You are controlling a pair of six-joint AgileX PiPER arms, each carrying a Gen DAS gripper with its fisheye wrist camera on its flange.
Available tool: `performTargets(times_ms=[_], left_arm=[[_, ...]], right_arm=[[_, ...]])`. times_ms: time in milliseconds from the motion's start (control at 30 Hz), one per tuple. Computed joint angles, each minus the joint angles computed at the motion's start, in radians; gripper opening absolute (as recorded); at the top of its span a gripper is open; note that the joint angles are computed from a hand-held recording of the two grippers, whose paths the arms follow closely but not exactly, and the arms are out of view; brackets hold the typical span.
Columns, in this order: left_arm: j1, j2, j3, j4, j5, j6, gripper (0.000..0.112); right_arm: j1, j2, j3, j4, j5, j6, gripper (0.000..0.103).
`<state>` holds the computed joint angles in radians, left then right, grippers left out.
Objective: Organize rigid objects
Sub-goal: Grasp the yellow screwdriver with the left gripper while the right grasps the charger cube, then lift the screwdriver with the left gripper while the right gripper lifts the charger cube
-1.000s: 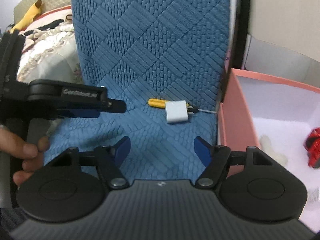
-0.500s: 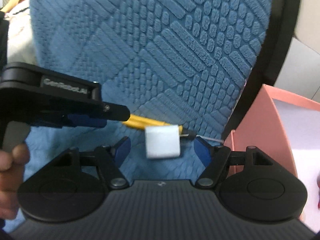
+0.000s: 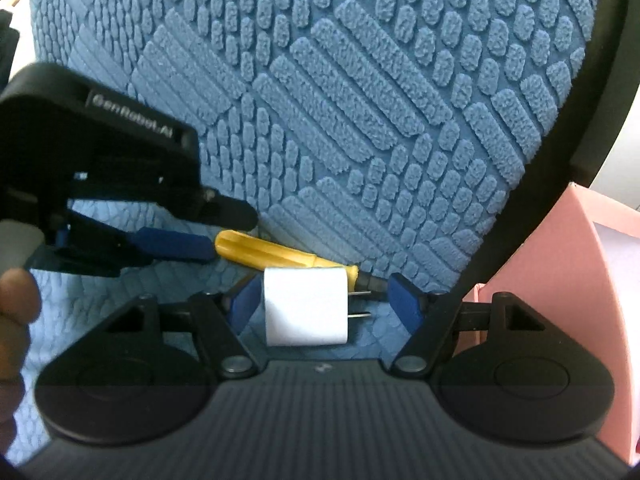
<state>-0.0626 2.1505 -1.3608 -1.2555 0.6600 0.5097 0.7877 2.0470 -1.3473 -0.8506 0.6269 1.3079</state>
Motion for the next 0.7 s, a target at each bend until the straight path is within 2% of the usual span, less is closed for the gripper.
performTargets(times_ms=[67, 167, 200, 267, 367, 500, 700], left_arm=[[-0.014, 0.000, 0.000, 0.002, -0.027, -0.043, 0.040], [-0.037, -0.004, -0.007, 0.033, -0.060, -0.107, 0.038], [-0.046, -0.005, -0.005, 0.038, -0.074, -0.121, 0.031], [-0.070, -0.011, -0.001, 0.055, -0.107, -0.168, 0.026], [-0.081, -0.029, 0.035, 0.023, -0.128, -0.132, 0.025], [-0.085, -0.064, 0.110, -0.062, -0.139, -0.033, 0.024], [0.027, -0.102, 0.192, -0.123, -0.060, 0.125, 0.022]], right_arm=[[-0.006, 0.009, 0.011, -0.006, -0.017, 0.015, 0.065], [-0.021, 0.018, 0.010, 0.016, -0.034, -0.002, 0.064], [-0.022, 0.019, 0.013, 0.017, -0.036, -0.001, 0.064], [-0.030, 0.020, 0.025, 0.020, -0.051, 0.005, 0.062], [-0.041, 0.029, 0.036, 0.021, -0.080, 0.022, 0.061], [-0.030, 0.033, 0.035, 0.012, -0.063, 0.024, 0.060], [0.012, 0.010, 0.039, 0.050, -0.037, 0.023, 0.060]])
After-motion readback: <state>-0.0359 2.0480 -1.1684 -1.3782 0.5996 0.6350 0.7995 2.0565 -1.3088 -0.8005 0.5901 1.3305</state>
